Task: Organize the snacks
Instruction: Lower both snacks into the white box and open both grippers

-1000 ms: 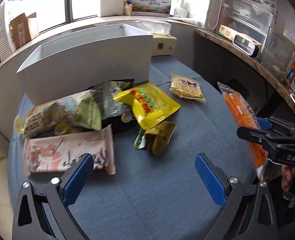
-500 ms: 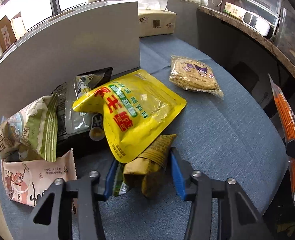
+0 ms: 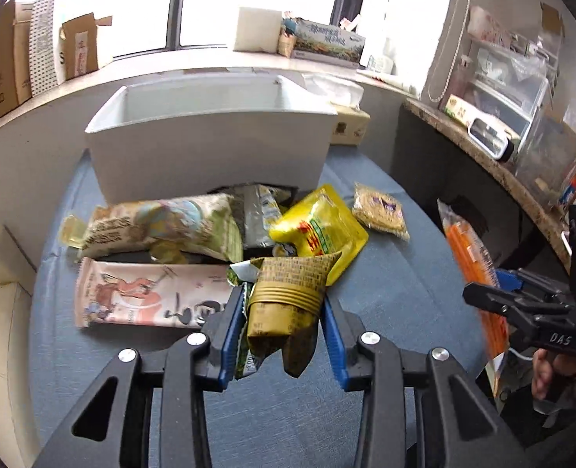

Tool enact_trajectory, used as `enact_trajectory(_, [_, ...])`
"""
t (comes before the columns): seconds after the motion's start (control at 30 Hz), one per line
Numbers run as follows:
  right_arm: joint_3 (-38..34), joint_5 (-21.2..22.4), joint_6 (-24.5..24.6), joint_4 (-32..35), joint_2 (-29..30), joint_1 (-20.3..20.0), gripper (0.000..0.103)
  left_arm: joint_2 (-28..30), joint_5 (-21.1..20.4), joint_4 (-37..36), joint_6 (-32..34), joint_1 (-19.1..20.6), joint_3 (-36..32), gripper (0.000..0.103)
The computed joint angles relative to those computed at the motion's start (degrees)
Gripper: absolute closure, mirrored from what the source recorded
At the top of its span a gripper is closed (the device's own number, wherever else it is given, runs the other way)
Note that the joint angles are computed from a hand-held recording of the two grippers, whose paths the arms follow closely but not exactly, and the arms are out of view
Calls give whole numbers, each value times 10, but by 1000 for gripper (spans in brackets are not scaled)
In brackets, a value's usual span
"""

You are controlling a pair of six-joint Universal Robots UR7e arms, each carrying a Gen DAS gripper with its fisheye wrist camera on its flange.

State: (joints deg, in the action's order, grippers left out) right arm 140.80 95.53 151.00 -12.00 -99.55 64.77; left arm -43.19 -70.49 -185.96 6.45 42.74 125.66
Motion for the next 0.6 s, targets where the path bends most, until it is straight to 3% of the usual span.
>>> enact_trajectory(0.17, [-82,32,-4,20,60,96,41,-27,10,0,7,9,-47,61])
enact_trajectory(0.3, [-188,51,-2,59,119,155,41,6,32,25,28,19,-147,61])
enact_trajectory(0.6, [-447,97,11,180,268,186,41,123,66,153,49,48,-388,61])
